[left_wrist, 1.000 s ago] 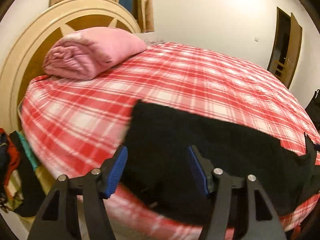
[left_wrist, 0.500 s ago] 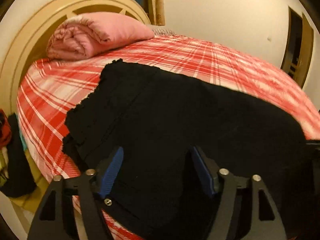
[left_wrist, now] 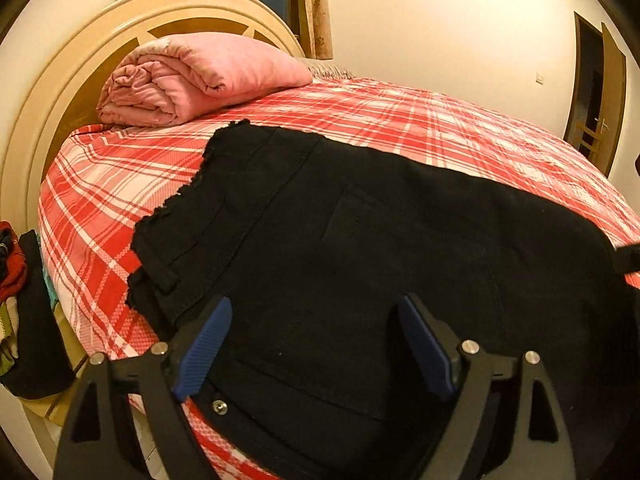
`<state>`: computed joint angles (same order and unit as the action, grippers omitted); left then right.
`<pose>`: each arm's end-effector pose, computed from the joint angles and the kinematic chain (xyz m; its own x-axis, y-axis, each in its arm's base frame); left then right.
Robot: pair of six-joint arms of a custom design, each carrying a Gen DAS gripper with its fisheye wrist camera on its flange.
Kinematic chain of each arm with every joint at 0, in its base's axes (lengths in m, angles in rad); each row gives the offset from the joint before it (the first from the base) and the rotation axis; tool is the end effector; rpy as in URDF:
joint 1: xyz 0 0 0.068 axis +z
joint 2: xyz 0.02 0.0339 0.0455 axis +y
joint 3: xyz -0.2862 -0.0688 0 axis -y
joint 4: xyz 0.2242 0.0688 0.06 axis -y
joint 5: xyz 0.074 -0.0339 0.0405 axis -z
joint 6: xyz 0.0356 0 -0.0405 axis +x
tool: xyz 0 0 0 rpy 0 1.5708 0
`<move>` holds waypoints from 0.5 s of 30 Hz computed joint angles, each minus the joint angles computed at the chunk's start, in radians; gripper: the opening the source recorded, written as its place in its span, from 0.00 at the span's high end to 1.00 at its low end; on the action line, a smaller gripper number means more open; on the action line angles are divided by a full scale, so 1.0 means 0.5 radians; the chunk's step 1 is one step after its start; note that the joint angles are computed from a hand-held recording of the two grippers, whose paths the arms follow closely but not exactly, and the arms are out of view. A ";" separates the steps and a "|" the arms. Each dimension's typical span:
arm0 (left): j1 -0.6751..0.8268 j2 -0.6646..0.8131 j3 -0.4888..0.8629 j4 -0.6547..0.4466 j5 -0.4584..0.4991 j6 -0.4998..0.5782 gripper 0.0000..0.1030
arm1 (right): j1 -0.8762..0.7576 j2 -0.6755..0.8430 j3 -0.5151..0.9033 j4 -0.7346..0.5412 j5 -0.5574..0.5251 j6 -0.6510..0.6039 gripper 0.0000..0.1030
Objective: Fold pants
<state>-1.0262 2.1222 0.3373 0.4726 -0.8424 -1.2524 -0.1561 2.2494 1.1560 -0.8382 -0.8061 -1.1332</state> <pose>0.1294 -0.1624 0.0310 -0.6037 -0.2236 -0.7652 -0.3284 0.9444 -0.0169 0.3212 -0.0245 0.0724 -0.7171 -0.5219 -0.4619 -0.6849 0.4048 0.6059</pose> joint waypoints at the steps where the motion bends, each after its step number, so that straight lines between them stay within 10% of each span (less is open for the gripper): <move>1: 0.000 -0.001 0.000 -0.001 0.002 -0.001 0.14 | 0.009 0.062 0.088 -0.216 0.028 -0.148 0.15; 5: 0.008 0.002 0.001 0.012 0.013 0.008 0.13 | 0.068 0.254 0.272 -0.645 0.082 -0.438 0.15; 9: 0.016 -0.008 0.009 0.000 0.029 0.012 0.12 | 0.118 0.112 0.115 -0.140 -0.053 0.021 0.15; 15: 0.035 -0.023 0.006 0.017 0.057 0.044 0.12 | -0.053 0.162 0.325 -0.558 -0.273 -0.219 0.15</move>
<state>-1.0089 2.1108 0.3401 0.4810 -0.8139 -1.2306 -0.1826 2.3304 1.3184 -1.1175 -0.9427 -1.2425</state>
